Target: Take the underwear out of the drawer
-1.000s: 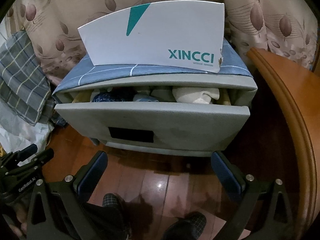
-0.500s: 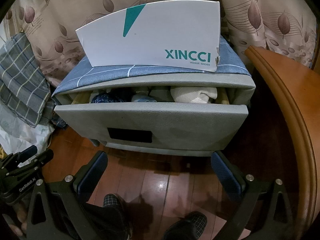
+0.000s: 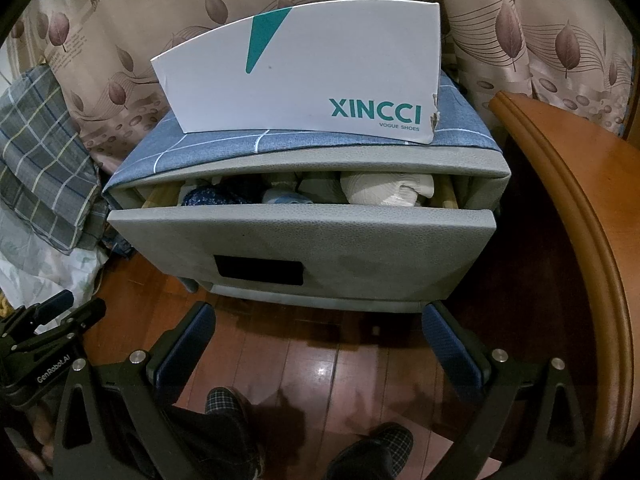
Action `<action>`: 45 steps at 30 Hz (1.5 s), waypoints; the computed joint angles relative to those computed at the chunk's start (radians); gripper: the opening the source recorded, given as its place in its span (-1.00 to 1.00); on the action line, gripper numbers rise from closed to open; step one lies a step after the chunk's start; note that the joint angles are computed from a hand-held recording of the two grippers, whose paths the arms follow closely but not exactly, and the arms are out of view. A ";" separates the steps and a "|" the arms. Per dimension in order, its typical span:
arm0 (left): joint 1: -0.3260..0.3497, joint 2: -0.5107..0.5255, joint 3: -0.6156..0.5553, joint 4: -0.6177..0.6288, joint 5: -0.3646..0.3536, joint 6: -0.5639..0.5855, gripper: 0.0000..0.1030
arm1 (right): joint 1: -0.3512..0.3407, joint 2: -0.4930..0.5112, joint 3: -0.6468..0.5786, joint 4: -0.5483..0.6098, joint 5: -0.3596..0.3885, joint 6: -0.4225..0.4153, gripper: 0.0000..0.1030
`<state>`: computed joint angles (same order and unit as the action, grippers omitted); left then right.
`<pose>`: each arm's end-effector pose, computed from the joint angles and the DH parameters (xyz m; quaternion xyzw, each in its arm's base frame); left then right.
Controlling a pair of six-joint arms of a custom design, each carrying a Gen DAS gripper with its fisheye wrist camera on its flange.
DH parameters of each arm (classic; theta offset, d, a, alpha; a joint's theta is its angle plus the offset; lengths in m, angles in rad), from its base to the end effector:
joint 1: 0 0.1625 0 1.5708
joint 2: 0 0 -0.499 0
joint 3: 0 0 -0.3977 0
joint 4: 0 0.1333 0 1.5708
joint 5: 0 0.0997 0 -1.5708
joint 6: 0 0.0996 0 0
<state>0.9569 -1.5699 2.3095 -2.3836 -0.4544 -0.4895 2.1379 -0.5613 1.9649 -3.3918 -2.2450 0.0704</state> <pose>-0.0465 -0.4528 0.3571 0.0333 0.8472 -0.3039 0.4345 0.3884 -0.4774 0.0052 0.1605 -0.9118 0.2871 0.2460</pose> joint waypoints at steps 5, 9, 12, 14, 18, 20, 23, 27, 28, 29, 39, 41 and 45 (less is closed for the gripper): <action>0.001 0.001 0.000 -0.002 -0.003 0.000 0.14 | 0.000 0.000 0.000 0.001 0.000 0.001 0.99; 0.002 0.006 -0.001 -0.007 -0.001 0.002 0.14 | 0.000 0.000 0.000 0.004 0.000 0.002 0.99; 0.002 0.008 -0.002 -0.010 -0.002 0.003 0.14 | 0.000 -0.001 -0.001 0.004 -0.001 0.002 0.99; 0.001 0.009 -0.001 -0.010 -0.003 0.000 0.14 | 0.001 -0.001 -0.001 0.005 -0.002 0.003 0.99; 0.002 0.010 -0.001 -0.015 -0.006 0.002 0.14 | 0.000 -0.004 0.004 0.004 -0.003 0.002 0.99; 0.002 0.009 0.000 -0.017 -0.007 0.003 0.14 | 0.000 -0.002 0.005 0.000 -0.008 -0.002 0.99; 0.003 0.010 -0.001 -0.022 -0.010 0.007 0.14 | 0.005 0.000 -0.001 0.009 -0.020 0.000 0.99; 0.004 0.011 -0.004 -0.048 -0.017 0.022 0.14 | 0.002 -0.005 -0.015 0.042 -0.017 0.022 0.99; 0.002 0.009 -0.004 -0.063 -0.018 0.032 0.14 | 0.002 -0.006 -0.022 0.050 -0.020 0.022 0.99; 0.003 0.010 -0.006 -0.081 -0.024 0.046 0.14 | 0.003 -0.005 -0.028 0.053 -0.026 0.013 0.99; 0.065 0.096 -0.095 -0.345 -0.059 0.297 0.14 | -0.018 0.015 -0.132 0.100 -0.059 -0.066 0.99; 0.082 0.118 -0.123 -0.376 -0.068 0.348 0.14 | -0.023 0.022 -0.150 0.101 -0.059 -0.081 0.99; 0.118 0.166 -0.179 -0.422 -0.103 0.420 0.14 | -0.037 0.040 -0.198 0.139 -0.065 -0.090 0.99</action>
<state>1.0748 -1.4035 2.1306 -2.8052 -0.5570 -0.0695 2.1011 -0.5211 1.7669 -3.2533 -2.3095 -0.0201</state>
